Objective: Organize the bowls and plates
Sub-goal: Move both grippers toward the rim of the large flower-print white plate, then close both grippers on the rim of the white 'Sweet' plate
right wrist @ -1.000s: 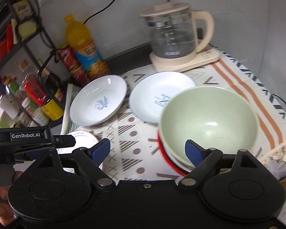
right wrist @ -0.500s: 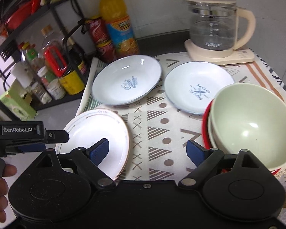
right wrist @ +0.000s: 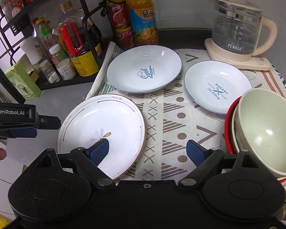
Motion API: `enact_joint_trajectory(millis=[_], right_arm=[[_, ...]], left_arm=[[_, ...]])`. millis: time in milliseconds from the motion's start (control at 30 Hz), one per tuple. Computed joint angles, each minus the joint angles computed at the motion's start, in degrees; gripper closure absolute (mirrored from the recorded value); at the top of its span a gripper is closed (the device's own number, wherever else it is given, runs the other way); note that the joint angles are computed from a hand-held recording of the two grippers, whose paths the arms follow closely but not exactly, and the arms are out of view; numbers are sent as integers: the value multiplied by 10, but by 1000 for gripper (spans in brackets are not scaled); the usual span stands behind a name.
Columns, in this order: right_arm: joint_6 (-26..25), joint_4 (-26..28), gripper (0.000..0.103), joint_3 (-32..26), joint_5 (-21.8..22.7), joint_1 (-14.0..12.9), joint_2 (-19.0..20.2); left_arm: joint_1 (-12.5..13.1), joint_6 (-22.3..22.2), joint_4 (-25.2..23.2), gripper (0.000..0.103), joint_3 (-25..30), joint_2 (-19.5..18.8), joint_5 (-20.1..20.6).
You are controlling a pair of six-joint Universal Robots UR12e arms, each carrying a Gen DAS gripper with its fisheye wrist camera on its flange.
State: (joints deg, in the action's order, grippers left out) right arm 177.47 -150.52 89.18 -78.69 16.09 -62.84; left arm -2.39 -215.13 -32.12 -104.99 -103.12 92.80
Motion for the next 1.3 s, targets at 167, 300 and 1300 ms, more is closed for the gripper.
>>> enact_joint_trajectory(millis=[167,300,1300], right_arm=[[-10,6,15,-10,3,-1,7],[-13,16,15,-23,10,-4,16],[117,66,58,-185,59,-17,152]], left_arm=[[2,-11,1,29,1,-4,1],[5,-19,8,29,5,-11,-6],[15,-94,58,60,128,-152,-25]])
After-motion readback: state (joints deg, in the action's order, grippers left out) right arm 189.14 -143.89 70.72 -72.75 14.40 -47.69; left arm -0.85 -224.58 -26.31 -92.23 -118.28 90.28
